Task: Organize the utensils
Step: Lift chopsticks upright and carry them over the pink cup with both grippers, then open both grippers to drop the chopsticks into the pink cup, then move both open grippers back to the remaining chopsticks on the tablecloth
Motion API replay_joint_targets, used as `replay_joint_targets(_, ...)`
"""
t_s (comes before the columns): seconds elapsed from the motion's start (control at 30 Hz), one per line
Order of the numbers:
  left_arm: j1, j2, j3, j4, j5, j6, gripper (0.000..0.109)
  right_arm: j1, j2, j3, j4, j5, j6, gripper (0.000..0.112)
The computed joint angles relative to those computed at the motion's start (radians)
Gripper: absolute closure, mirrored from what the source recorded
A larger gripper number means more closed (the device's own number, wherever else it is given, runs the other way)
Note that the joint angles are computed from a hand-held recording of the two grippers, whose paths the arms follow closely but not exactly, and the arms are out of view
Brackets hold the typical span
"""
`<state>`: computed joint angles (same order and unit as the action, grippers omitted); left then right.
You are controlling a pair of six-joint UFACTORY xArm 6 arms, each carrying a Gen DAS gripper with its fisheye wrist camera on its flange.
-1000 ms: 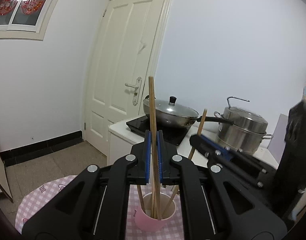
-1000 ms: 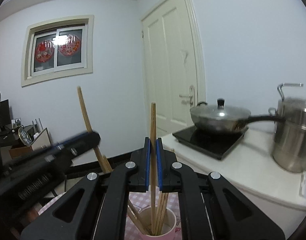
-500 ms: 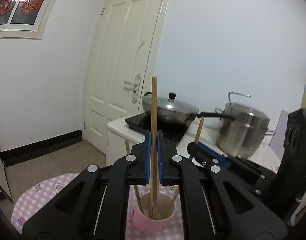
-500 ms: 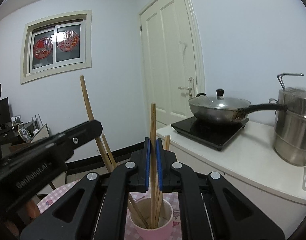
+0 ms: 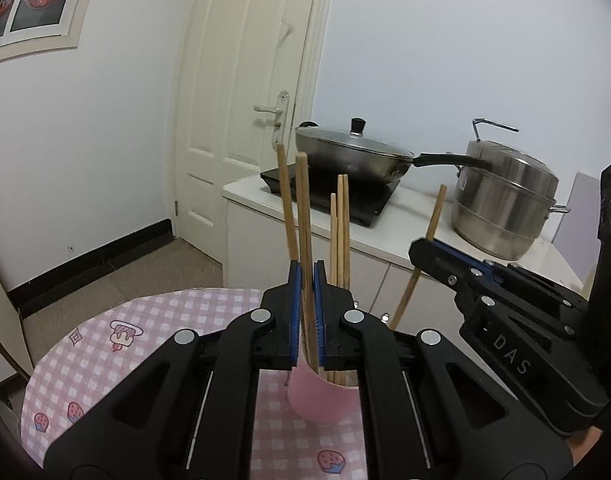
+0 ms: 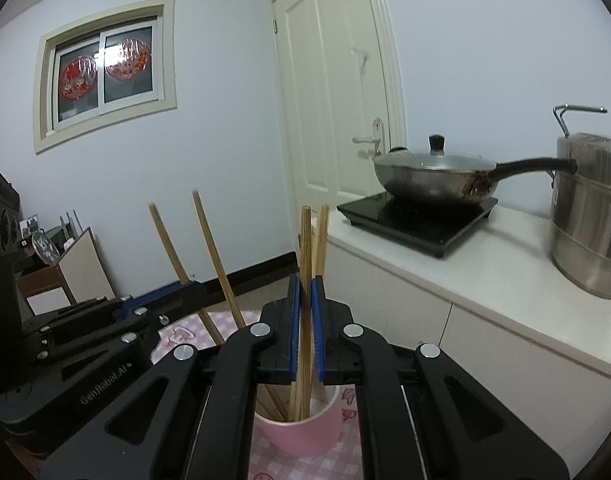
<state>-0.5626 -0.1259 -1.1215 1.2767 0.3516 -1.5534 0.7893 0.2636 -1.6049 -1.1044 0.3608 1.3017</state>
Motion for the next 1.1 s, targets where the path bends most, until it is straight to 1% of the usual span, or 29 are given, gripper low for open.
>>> replay_joint_targets(0.03,0.002,-0.003,0.005,0.002,-0.005,0.001,0.101,0.0,0.001,0.004,0.01,0.0,-0.007,0.108)
replay_joint_targets(0.1,0.006,-0.007,0.011,-0.018,-0.013,0.015,0.101,-0.001,-0.004,0.013,-0.015,0.004,0.018,0.107)
replay_joint_targets(0.27,0.01,-0.011,0.016,-0.072,-0.025,0.052,0.101,-0.004,-0.014,0.022,0.021,-0.004,0.004,0.107)
replay_joint_targets(0.5,0.007,-0.028,0.034,-0.206,-0.024,0.167,0.101,-0.005,-0.03,0.043,0.085,-0.011,-0.019,0.106)
replay_joint_targets(0.57,0.001,-0.04,0.042,-0.233,-0.014,0.193,0.099,-0.003,-0.041,0.054,0.107,-0.012,-0.029,0.104)
replay_joint_targets(0.6,-0.003,-0.044,0.045,-0.238,-0.009,0.198,0.083,-0.002,-0.045,0.058,0.112,-0.011,-0.029,0.1)
replay_joint_targets(0.63,-0.007,-0.056,0.053,-0.231,-0.003,0.187,0.045,0.001,-0.052,0.064,0.117,-0.007,-0.03,0.095)
replay_joint_targets(0.67,-0.007,-0.074,0.067,-0.192,-0.005,0.145,0.033,0.005,-0.058,0.068,0.124,-0.001,-0.035,0.092)
replay_joint_targets(0.7,-0.009,-0.089,0.076,-0.158,-0.003,0.114,0.032,0.008,-0.063,0.071,0.126,0.004,-0.038,0.089)
replay_joint_targets(0.9,-0.048,-0.155,0.11,-0.198,0.059,0.172,0.032,0.038,-0.103,0.097,0.144,0.043,-0.071,0.085)
replay_joint_targets(1.0,-0.067,-0.193,0.135,-0.237,0.091,0.214,0.032,0.054,-0.125,0.116,0.155,0.058,-0.083,0.084)
replay_joint_targets(1.1,-0.088,-0.236,0.169,-0.319,0.123,0.301,0.032,0.071,-0.147,0.139,0.172,0.068,-0.098,0.083)
